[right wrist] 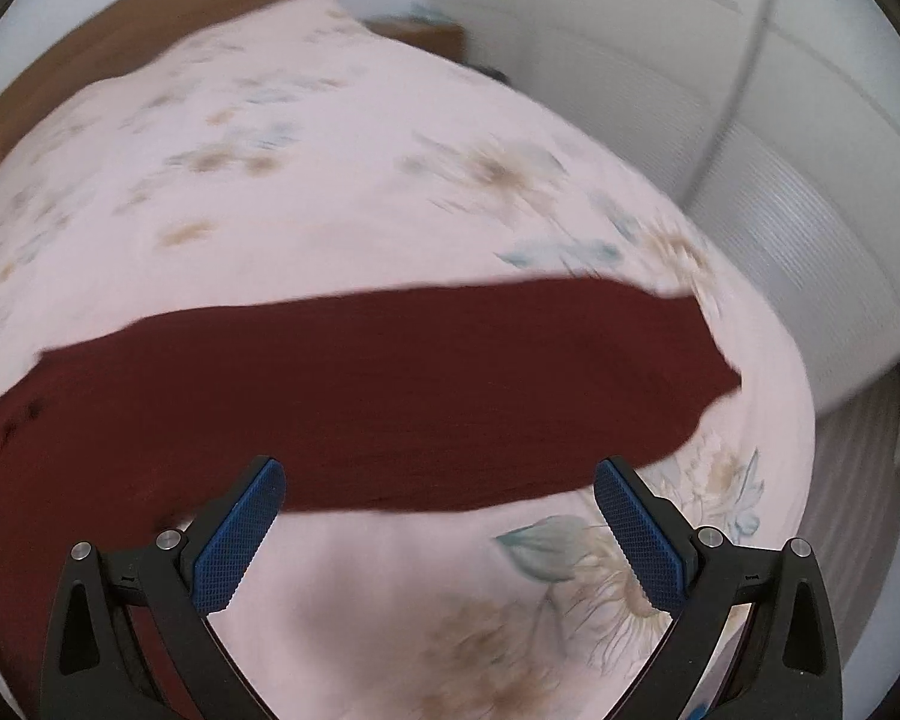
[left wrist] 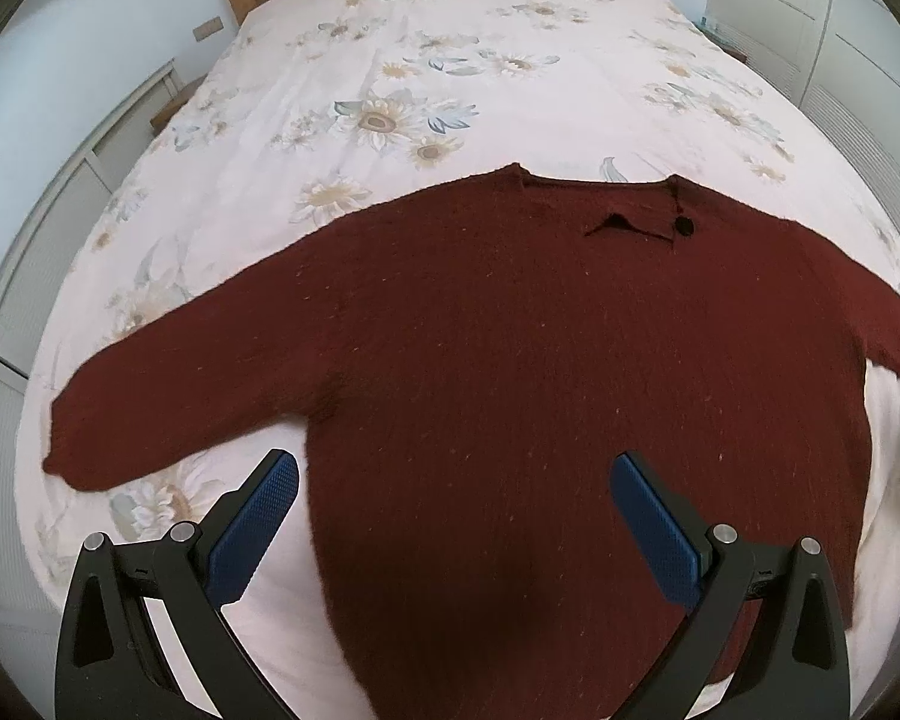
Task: Fold small clothes
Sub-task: 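Grasp the sweater sleeve cuff with the right gripper and lift it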
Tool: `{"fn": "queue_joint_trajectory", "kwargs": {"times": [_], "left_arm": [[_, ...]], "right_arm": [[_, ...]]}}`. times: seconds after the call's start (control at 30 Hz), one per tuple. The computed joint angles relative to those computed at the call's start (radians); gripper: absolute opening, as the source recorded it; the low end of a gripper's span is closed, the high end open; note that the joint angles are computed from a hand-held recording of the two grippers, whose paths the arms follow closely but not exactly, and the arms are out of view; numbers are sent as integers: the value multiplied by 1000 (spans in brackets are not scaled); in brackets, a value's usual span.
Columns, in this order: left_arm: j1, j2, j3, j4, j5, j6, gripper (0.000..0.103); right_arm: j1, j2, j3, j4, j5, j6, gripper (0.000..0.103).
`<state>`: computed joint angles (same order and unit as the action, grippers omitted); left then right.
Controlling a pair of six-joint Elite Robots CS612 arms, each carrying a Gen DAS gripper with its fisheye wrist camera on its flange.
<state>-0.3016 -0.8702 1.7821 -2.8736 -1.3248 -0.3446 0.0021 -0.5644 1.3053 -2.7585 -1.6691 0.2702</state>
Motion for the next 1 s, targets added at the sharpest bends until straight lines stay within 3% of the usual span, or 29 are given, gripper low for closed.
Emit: {"fn": "queue_joint_trajectory", "kwargs": {"times": [0.17, 0.3, 0.5, 0.53, 0.6, 0.67, 0.73, 0.87, 1.0], "left_arm": [[4, 27, -35, 31, 9, 23, 102], [13, 45, -54, 46, 9, 20, 102], [26, 60, -64, 66, -5, -12, 102], [27, 60, -65, 70, -6, -15, 102], [30, 61, -65, 75, -13, -19, 102], [32, 60, -63, 76, -20, -17, 102], [34, 59, -60, 69, -32, -6, 102], [40, 59, -57, 57, -65, -10, 102], [41, 54, -50, 48, -60, -25, 102]], "right_arm": [[-43, 45, -34, 62, 24, 205, 103], [-66, 78, -67, 111, 46, 280, 103], [-92, 108, -95, 117, 136, 354, 102], [-93, 108, -97, 110, 137, 356, 99], [-94, 107, -103, 117, 126, 344, 76], [-97, 104, -106, 107, 137, 327, 34], [-102, 102, -113, 113, 162, 302, 18], [-79, 80, -117, 92, 96, 215, 15], [-55, 38, -73, -26, 112, 136, 15]]}}
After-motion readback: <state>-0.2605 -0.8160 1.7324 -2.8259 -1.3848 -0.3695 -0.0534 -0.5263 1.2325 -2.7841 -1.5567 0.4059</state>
